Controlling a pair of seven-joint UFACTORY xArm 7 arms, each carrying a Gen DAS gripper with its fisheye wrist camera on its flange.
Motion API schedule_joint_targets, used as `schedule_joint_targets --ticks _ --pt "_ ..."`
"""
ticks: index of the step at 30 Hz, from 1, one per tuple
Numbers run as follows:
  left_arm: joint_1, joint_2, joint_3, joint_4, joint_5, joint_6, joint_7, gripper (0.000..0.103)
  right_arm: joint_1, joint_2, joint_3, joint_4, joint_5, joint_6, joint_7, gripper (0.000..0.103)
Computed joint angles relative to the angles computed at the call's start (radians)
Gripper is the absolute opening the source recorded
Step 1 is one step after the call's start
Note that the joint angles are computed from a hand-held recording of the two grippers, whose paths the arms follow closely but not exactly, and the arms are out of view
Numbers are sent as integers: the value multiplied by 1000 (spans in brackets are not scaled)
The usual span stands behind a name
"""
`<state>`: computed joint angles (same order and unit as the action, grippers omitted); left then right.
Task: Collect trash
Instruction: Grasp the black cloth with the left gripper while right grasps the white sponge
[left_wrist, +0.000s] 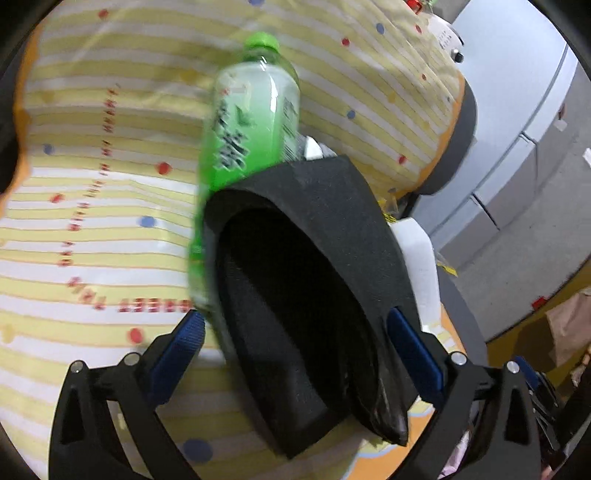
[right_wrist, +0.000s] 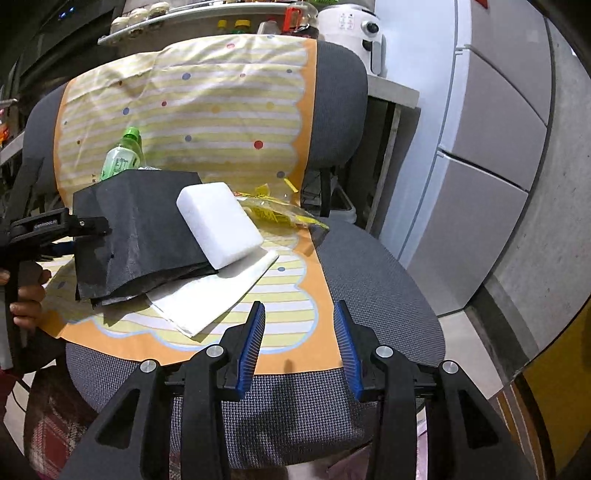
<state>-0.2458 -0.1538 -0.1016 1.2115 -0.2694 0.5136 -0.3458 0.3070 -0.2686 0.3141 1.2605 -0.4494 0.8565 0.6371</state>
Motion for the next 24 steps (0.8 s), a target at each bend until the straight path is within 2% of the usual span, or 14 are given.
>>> schedule_joint_targets --ticks 2,3,5,8,10,12,13,16,20,24 --pt "-12 13 10 8 -50 4 41 90 2 6 1 4 1 1 -3 41" --pt "-13 18 10 14 -58 13 49 76 3 9 3 7 -1 3 -4 41" --pt "-12 15 3 20 -52 27 42 65 8 9 4 10 -3 3 -8 41" --pt "-13 -10 -8 19 -24 37 32 43 13 9 8 15 -9 6 -9 43" --pt "-8 -48 -26 2 37 14 8 12 16 7 7 11 -4 1 -8 44" --pt "2 -83 -44 -12 101 -8 -35 6 19 5 3 4 9 -8 -10 44" --pt "22 -111 -67 -20 168 -24 -89 5 20 9 2 5 15 -9 -12 44" --pt "62 -174 -107 -30 294 -59 -184 4 23 9 -3 -5 32 -25 -12 48" --pt "158 -258 -182 -9 479 -38 -326 4 27 11 -15 -14 67 -57 -22 54" --pt "214 -333 -213 -15 568 -22 -398 4 33 43 -21 9 93 -103 -57 55"
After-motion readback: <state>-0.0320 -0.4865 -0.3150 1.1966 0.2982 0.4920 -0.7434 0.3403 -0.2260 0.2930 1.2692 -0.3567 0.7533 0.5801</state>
